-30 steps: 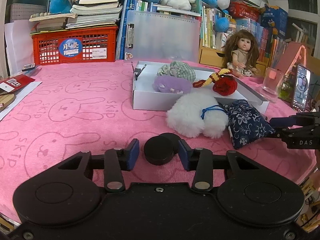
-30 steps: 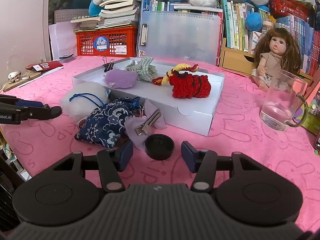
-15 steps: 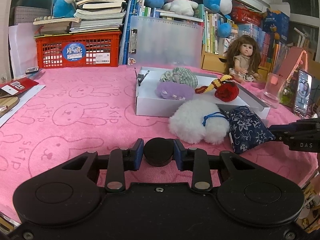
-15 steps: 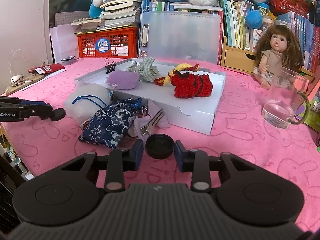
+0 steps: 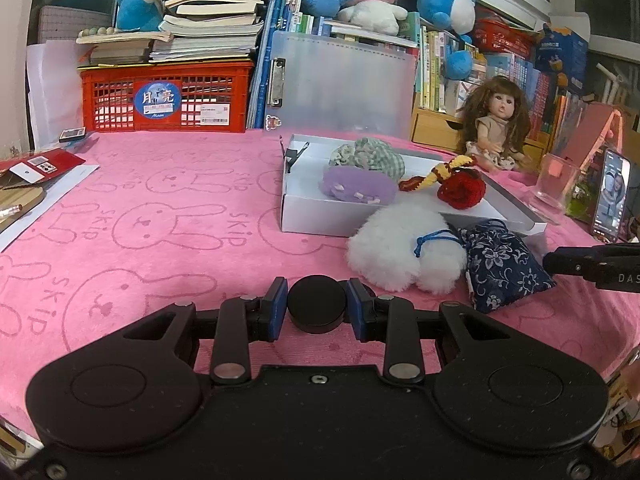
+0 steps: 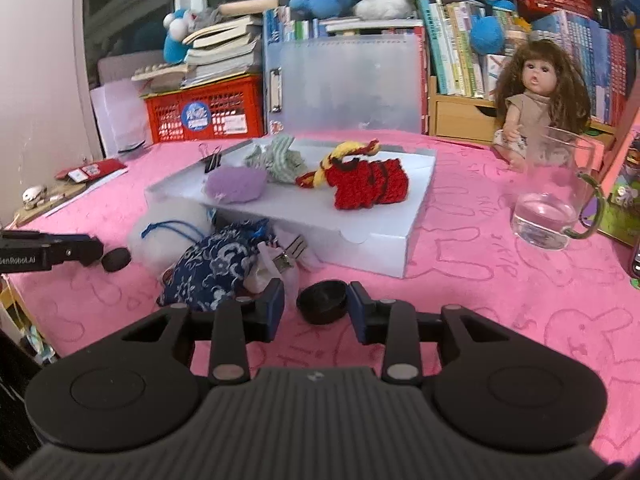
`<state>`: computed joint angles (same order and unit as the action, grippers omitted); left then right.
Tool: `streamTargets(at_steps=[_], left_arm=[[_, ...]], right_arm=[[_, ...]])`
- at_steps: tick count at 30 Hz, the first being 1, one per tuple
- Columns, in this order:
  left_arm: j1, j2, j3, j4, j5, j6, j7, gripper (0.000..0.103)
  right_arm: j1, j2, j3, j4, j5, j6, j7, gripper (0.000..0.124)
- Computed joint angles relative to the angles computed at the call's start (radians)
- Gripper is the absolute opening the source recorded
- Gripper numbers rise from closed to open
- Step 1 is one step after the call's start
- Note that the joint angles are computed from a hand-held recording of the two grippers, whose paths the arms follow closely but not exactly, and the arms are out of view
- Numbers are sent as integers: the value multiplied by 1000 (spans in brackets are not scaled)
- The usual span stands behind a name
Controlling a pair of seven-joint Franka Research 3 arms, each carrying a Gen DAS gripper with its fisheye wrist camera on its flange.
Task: Organize objects
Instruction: 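Hold black round lid in left tool while right tool grasps silver hair clip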
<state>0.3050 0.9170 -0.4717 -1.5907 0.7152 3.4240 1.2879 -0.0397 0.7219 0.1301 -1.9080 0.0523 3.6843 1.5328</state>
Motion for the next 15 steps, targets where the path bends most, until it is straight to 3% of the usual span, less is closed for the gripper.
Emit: streamTargets(at_steps=[6, 11, 15], left_arm=[[3, 4, -4, 4, 1, -5, 0, 30], [14, 12, -23, 9, 2, -20, 10, 30], [15, 16, -27, 11, -10, -20, 24, 30]], right_arm=[[50, 0, -42, 9, 61, -18, -44, 55], [133, 6, -106, 26, 164, -51, -139, 60], [149, 10, -115, 44, 216, -82, -185, 67]])
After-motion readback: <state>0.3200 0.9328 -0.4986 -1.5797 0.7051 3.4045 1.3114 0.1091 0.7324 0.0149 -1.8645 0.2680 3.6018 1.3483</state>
